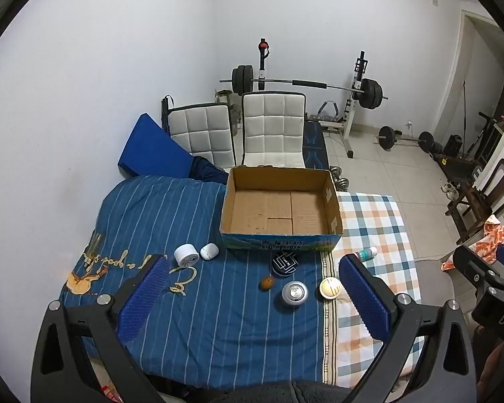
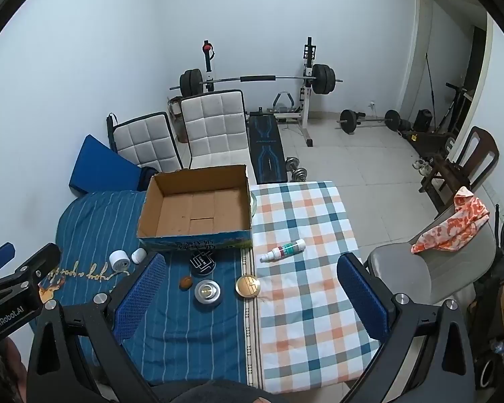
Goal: Organize rigid objects
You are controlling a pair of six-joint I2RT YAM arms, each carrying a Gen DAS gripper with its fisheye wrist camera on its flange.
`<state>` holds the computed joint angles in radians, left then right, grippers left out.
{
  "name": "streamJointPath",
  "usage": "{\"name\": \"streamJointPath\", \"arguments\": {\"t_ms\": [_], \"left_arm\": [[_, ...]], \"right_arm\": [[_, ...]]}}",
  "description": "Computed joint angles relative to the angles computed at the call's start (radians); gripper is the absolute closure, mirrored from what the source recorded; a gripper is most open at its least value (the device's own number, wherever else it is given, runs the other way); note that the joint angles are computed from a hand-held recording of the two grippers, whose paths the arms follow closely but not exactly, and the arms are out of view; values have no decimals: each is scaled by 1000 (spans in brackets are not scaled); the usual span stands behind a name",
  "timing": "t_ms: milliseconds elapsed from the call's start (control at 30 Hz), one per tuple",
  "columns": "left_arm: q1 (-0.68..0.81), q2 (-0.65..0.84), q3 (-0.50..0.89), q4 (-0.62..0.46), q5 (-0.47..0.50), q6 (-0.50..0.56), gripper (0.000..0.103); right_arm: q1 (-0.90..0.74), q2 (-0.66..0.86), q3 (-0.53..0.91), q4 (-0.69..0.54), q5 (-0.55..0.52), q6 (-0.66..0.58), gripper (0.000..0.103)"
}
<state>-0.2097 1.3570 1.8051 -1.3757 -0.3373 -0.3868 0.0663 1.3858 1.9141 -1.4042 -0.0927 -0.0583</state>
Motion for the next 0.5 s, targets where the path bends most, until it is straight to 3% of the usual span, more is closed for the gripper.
{"name": "streamJointPath", "arguments": {"t_ms": [300, 500], "left_arm": [[-42, 3, 6, -12, -30, -31, 0], [-14, 45, 69, -26, 4, -5, 0]], "right_arm": [[-5, 6, 32, -33, 0, 8, 0], [-27, -10, 11, -19, -19, -13, 0]]}}
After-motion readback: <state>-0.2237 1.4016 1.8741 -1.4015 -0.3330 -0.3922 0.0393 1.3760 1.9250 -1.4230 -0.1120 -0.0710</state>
